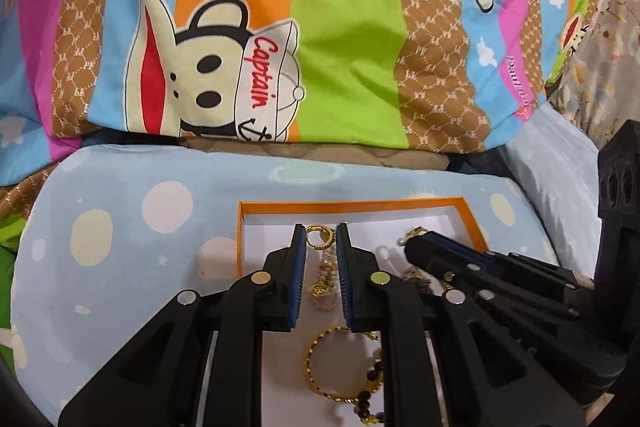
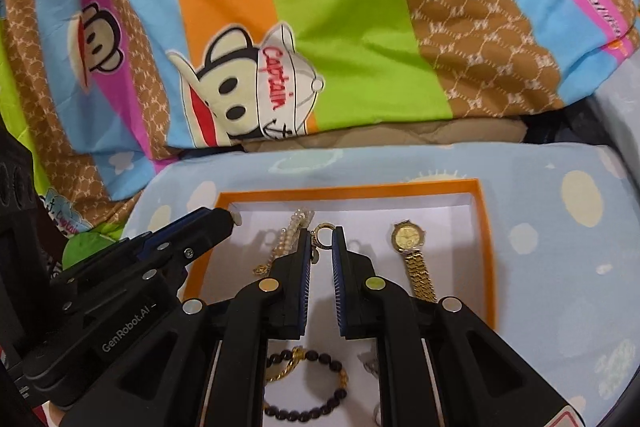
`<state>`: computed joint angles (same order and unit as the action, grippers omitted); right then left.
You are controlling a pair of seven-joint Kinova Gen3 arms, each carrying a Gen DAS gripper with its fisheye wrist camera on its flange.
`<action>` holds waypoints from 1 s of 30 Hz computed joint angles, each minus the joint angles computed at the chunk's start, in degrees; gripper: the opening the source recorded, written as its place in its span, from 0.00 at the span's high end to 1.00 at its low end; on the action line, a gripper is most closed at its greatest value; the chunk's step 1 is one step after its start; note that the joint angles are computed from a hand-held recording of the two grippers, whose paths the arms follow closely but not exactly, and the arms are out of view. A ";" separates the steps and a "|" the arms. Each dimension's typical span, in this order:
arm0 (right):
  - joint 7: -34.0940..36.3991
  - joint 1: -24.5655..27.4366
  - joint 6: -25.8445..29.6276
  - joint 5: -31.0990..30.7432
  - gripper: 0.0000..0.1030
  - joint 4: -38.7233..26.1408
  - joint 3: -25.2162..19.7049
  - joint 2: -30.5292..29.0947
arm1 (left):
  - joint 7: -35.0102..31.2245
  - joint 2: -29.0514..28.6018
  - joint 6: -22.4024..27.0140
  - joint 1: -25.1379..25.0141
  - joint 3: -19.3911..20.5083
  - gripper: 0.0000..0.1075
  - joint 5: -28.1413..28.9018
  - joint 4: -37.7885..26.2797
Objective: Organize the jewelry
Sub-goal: 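Carry both gold earrings into the orange box while both tools open, then withdraw both open tools from the orange box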
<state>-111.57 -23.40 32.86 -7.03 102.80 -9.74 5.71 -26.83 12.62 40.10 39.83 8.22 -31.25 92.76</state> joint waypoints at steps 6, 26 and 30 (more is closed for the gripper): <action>0.15 -4.73 -1.11 0.02 0.85 0.67 5.00 -0.45 | -4.52 -0.06 -3.35 -3.52 0.54 0.75 6.90 0.94; -21.44 8.93 13.50 8.32 0.54 20.58 -18.06 -44.43 | 24.89 -19.41 20.23 1.07 24.57 0.53 -13.94 14.73; -20.95 12.16 15.93 4.89 0.54 22.92 -23.03 -47.47 | 31.36 -16.64 24.92 5.18 28.67 0.53 -14.32 15.74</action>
<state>-132.52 -11.25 48.79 -2.14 125.72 -32.76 -41.76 4.53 -4.02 65.02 45.01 36.89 -45.57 108.50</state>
